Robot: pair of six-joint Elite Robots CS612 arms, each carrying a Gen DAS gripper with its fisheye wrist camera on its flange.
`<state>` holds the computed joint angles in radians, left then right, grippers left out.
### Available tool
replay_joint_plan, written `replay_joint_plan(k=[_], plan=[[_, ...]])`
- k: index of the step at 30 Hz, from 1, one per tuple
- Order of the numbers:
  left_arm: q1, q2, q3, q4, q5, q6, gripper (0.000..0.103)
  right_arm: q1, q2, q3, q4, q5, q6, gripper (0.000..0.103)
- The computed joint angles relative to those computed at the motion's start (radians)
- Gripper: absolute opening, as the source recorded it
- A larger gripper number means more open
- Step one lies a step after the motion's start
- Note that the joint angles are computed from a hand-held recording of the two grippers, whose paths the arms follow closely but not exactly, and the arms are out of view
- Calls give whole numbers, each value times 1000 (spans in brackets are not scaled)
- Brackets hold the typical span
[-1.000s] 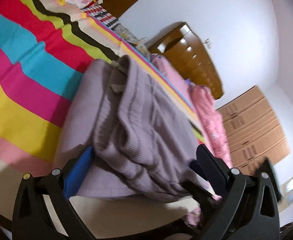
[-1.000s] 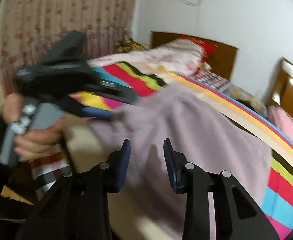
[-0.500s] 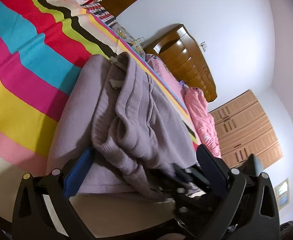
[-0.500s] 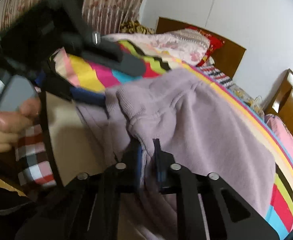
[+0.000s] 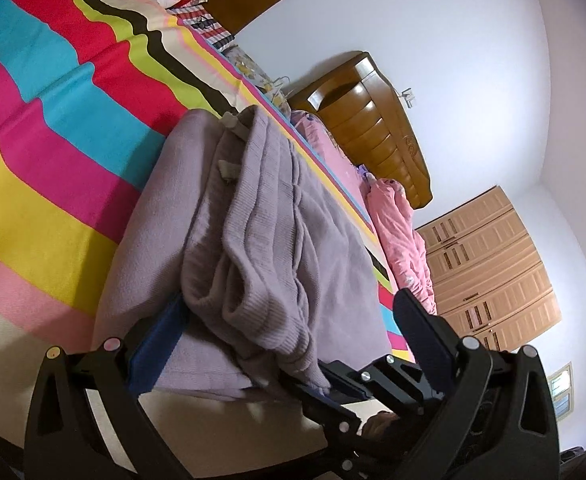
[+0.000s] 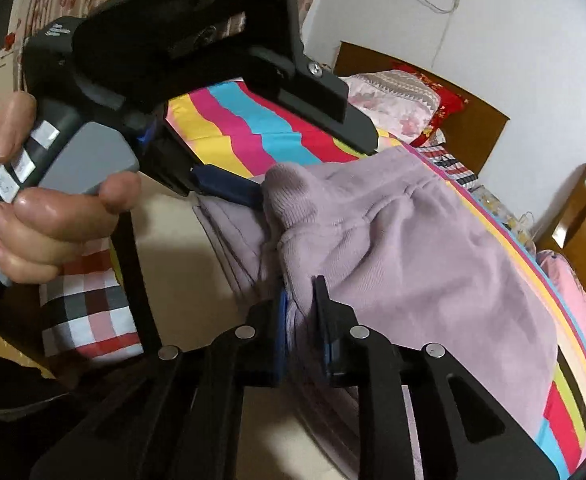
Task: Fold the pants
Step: 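Lift the held waistband with the right tool and fold it over the bundle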
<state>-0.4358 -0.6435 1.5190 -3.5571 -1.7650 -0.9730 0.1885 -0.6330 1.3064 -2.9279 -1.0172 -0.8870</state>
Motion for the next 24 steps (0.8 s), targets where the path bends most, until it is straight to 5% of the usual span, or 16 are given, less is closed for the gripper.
replay_joint_plan(k=[1, 2, 5, 11, 17, 21, 24], plan=[[0, 0, 0, -1, -1, -2, 101, -2, -1, -2, 23, 14, -11, 33], [0, -2, 2, -2, -3, -5, 101, -8, -7, 3, 62, 36, -35, 52], [7, 2, 0, -32, -38, -32, 101, -7, -9, 25, 11, 26, -79, 57], [9, 2, -7, -37, -55, -41, 101, 0, 0, 0, 5, -18, -78, 33], [13, 5, -5, -82, -77, -65, 101, 23, 21, 35, -190, -113, -147, 37], [12, 3, 5, -96, -74, -68, 101, 9, 17, 29, -198, -51, -78, 15], [14, 2, 16, -117, -62, -86, 101, -13, 10, 15, -210, 27, 33, 13]])
